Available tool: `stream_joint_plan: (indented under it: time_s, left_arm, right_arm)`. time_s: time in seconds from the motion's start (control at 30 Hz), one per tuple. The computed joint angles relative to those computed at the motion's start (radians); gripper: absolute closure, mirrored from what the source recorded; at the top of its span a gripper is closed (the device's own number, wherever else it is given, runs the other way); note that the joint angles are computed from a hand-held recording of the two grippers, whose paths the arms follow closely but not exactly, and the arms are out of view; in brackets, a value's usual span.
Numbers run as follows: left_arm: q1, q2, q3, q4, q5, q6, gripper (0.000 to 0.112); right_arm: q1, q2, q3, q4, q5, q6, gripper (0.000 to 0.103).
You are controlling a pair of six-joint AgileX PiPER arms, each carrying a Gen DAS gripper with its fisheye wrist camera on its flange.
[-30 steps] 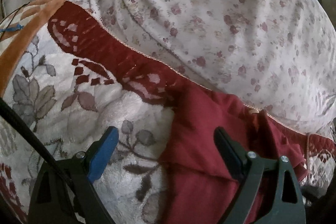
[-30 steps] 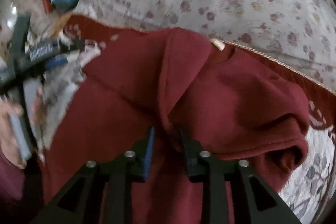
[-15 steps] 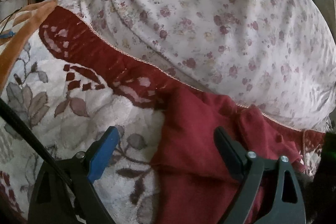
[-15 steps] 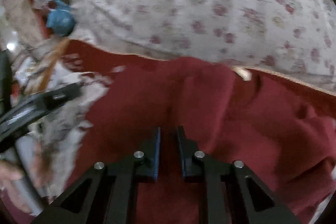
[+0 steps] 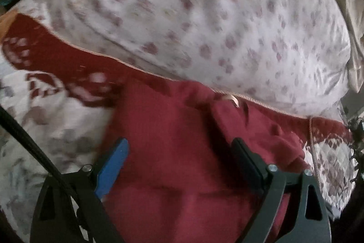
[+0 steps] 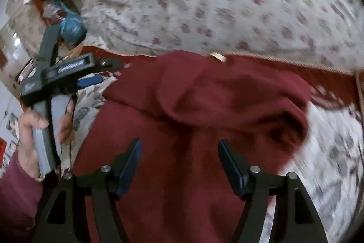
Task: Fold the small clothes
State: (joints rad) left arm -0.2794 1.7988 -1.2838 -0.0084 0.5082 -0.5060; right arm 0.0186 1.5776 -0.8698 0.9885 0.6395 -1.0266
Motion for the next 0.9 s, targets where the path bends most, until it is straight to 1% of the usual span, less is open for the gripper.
stream_joint_plan:
  time_s: [0.07,0.1,0.13,0.17,0.2,0.23,0.27,0.3,0.37,0.4,0.47,0.53,0.6,0.63,0.67,0.7,0.73,0.77,0.8,0.83,0.87,0.9]
  left_arm:
    - [-0.032,0.109,-0.123,0.052,0.046,-0.077,0.022]
    - [-0.04,0.167,-0.194,0.049,0.082,-0.086,0.023]
    - [-0.045,0.225,-0.261,0.019,0.113,-0.073,0.033]
    - [-0.045,0.278,-0.325,-0.017,0.149,-0.053,0.052]
    - [-0.046,0.329,-0.39,-0.044,0.195,-0.037,0.065]
    - [-0.048,0.355,-0.421,-0.047,0.212,-0.039,0.086]
    - [-0.054,0.36,-0.43,-0.029,0.209,-0.059,0.099]
    - [-0.057,0.347,-0.417,-0.023,0.187,-0.063,0.105]
    - [-0.053,0.272,-0.354,-0.056,0.127,-0.017,0.106]
    - [-0.053,0.198,-0.293,-0.029,0.076,-0.018,0.106]
    - [-0.043,0.087,-0.203,0.004,0.005,-0.02,0.106]
    - [-0.021,-0.021,-0.108,0.042,-0.063,-0.048,0.106]
    - [-0.013,-0.063,-0.068,0.133,-0.076,-0.118,0.106]
    - [-0.015,-0.075,-0.044,0.21,-0.081,-0.178,0.106]
    - [-0.016,-0.079,-0.026,0.248,-0.088,-0.207,0.106]
    - [-0.006,-0.085,-0.004,0.246,-0.094,-0.202,0.106]
    - [0.003,-0.092,0.03,0.209,-0.104,-0.17,0.106]
    - [0.004,-0.1,0.061,0.21,-0.116,-0.171,0.106]
    - [-0.001,-0.114,0.115,0.244,-0.137,-0.194,0.106]
    - [-0.007,-0.115,0.153,0.271,-0.149,-0.208,0.105]
    - [-0.01,-0.107,0.176,0.275,-0.149,-0.201,0.105]
    - [-0.016,-0.092,0.196,0.282,-0.143,-0.205,0.105]
  right_arm:
    - [-0.057,-0.025,0.029,0.01,0.016,-0.035,0.029]
    - [-0.081,-0.037,0.037,0.004,0.022,-0.046,0.029]
    - [-0.101,-0.05,0.046,0.002,0.023,-0.056,0.029]
    - [-0.125,-0.062,0.057,0.007,0.029,-0.074,0.029]
    - [-0.16,-0.072,0.064,0.017,0.045,-0.097,0.029]
    - [-0.188,-0.077,0.067,0.022,0.057,-0.111,0.029]
    - [-0.215,-0.079,0.067,0.022,0.065,-0.118,0.029]
    - [-0.238,-0.076,0.063,0.021,0.064,-0.121,0.029]
    - [-0.277,-0.058,0.044,0.012,0.056,-0.108,0.029]
    - [-0.285,-0.049,0.032,0.006,0.052,-0.092,0.029]
    - [-0.292,-0.029,0.011,0.003,0.036,-0.084,0.029]
    - [-0.244,-0.007,-0.012,-0.038,-0.032,-0.046,0.029]
    - [-0.171,0.027,-0.044,-0.147,-0.114,0.047,0.031]
    - [-0.13,0.051,-0.066,-0.221,-0.162,0.114,0.044]
    - [-0.093,0.074,-0.088,-0.297,-0.215,0.182,0.074]
    - [-0.068,0.089,-0.101,-0.374,-0.258,0.254,0.088]
    - [-0.059,0.102,-0.112,-0.41,-0.279,0.294,0.093]
    - [-0.069,0.103,-0.122,-0.406,-0.265,0.298,0.094]
    - [-0.091,0.08,-0.113,-0.363,-0.236,0.262,0.094]
    - [-0.109,0.049,-0.083,-0.318,-0.226,0.197,0.095]
    - [-0.115,0.026,-0.053,-0.313,-0.235,0.166,0.095]
    - [-0.117,0.012,-0.018,-0.348,-0.243,0.165,0.095]
